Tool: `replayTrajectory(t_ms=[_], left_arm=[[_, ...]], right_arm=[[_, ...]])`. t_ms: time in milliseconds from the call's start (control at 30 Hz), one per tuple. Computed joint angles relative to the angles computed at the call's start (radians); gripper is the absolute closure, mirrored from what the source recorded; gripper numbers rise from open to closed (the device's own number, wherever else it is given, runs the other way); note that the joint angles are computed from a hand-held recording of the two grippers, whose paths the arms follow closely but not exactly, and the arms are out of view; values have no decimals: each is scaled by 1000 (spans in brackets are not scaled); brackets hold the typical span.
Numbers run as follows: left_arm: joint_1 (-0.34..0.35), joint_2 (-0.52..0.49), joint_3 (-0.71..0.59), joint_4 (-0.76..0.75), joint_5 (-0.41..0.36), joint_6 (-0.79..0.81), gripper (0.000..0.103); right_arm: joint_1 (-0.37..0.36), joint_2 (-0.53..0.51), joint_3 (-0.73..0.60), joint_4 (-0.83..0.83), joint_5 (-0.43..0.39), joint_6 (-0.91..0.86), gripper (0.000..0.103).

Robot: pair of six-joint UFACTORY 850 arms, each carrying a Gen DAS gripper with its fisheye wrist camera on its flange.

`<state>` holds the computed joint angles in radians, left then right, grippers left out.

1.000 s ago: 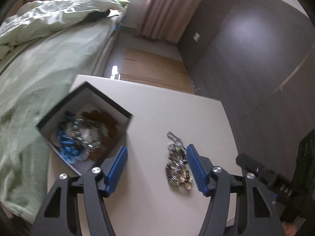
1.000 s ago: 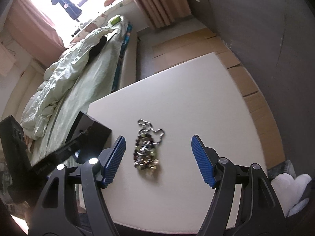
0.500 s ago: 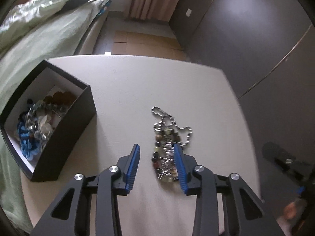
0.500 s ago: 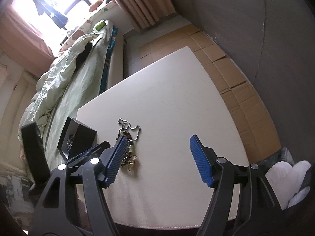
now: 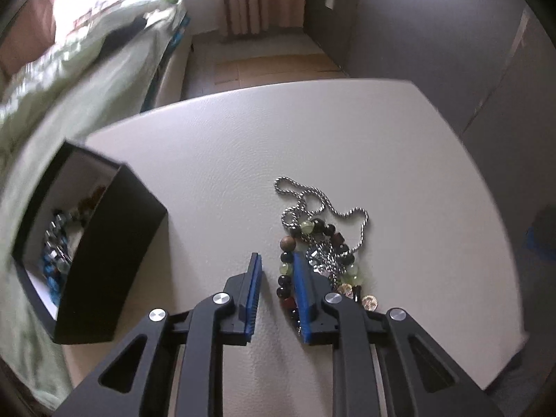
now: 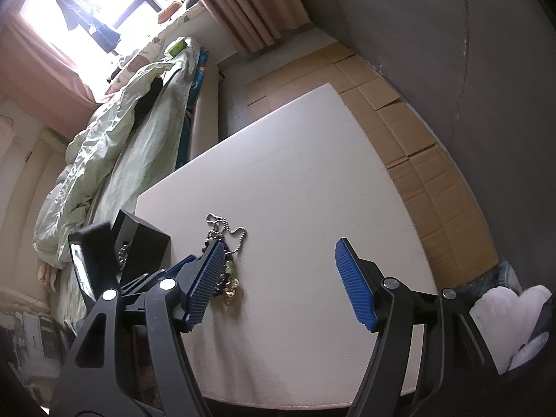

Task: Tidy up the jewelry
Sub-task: 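Move the left tool back to the beaded necklaces and close on them, then lift the beaded necklaces and chains with the left gripper into the box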

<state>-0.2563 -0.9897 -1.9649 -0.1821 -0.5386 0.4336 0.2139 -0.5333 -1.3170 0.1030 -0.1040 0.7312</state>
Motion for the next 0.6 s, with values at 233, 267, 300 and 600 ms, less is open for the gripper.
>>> replayTrajectory(t_ms=[233, 267, 300, 600], left_arm=[[0, -7, -10, 31, 2, -36, 98], [3, -9, -15, 15, -5, -26, 98], [7, -11, -21, -6, -18, -16, 98], [47, 17, -34, -294, -103, 163, 98]], right_arm=[[6, -14, -18, 17, -13, -31, 36], [7, -16, -21, -9, -17, -7, 36], [7, -18, -22, -26, -19, 10, 36], [7, -31, -35, -7, -33, -4, 36]])
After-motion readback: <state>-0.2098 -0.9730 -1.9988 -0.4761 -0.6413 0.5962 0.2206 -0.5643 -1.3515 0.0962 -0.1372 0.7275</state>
